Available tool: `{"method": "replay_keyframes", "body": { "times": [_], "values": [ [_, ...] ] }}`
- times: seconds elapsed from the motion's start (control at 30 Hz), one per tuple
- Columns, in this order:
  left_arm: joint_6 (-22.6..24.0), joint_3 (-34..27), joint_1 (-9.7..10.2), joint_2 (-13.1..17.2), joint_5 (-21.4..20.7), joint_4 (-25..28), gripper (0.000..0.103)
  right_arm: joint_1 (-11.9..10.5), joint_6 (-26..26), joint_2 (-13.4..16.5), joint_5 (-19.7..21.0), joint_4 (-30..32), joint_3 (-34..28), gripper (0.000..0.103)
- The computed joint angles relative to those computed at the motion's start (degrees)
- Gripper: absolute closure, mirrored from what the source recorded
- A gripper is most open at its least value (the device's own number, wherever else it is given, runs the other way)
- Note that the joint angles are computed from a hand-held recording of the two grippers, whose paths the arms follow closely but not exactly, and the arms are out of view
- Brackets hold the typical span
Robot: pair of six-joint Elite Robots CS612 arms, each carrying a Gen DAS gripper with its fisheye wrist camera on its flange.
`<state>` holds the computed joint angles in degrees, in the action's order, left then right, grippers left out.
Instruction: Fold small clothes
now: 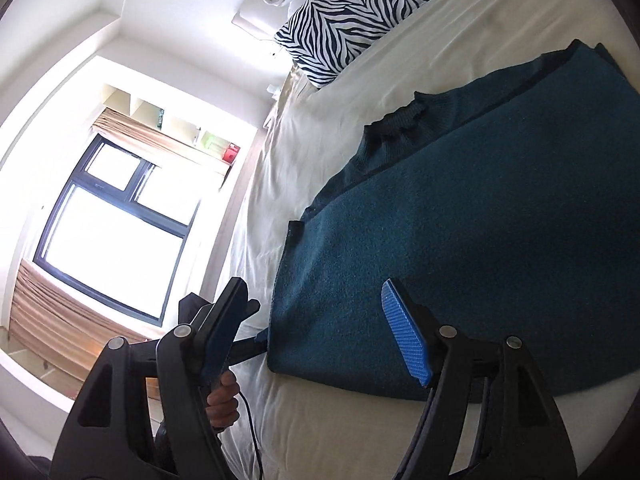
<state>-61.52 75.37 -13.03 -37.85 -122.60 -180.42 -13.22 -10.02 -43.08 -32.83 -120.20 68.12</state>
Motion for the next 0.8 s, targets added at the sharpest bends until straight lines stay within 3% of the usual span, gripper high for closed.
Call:
{"method": "replay_keyframes", "body": {
  "times": [0.17,0.27,0.33,0.4,0.53,0.63,0.67,0.8],
  "values": [
    [0.19,-1.26,-0.10,0.86,-3.41,0.67,0.025,2.22,-2.65,2.85,0.73,7.07,-5.52,0.033],
    [-2.99,-1.23,-0.09,1.48,-5.59,-1.49,0.035,3.27,-2.83,4.42,0.29,10.52,-8.09,0.033],
    [-3.53,-1.05,-0.20,1.56,-5.87,-0.65,0.066,4.01,-2.93,5.68,0.50,12.66,-9.99,0.033],
    [-3.68,-0.64,-0.32,1.58,-5.58,-0.13,0.085,4.78,-3.09,7.35,-0.05,14.89,-12.49,0.033],
    [-7.30,0.65,-0.19,1.77,-4.32,-5.25,0.088,5.99,-5.02,9.92,-0.50,20.80,-16.84,0.033],
    [-8.35,1.20,-0.16,1.66,-3.56,-7.01,0.089,6.93,-4.08,12.76,-4.94,23.86,-21.10,0.034],
    [-8.15,1.24,-0.20,1.56,-3.34,-7.04,0.089,7.03,-3.15,13.38,-5.47,23.76,-21.55,0.039],
    [-7.42,0.65,-0.39,1.34,-2.55,-6.66,0.090,6.64,-2.71,13.21,-2.52,19.57,-19.31,0.041]
  ]
}}
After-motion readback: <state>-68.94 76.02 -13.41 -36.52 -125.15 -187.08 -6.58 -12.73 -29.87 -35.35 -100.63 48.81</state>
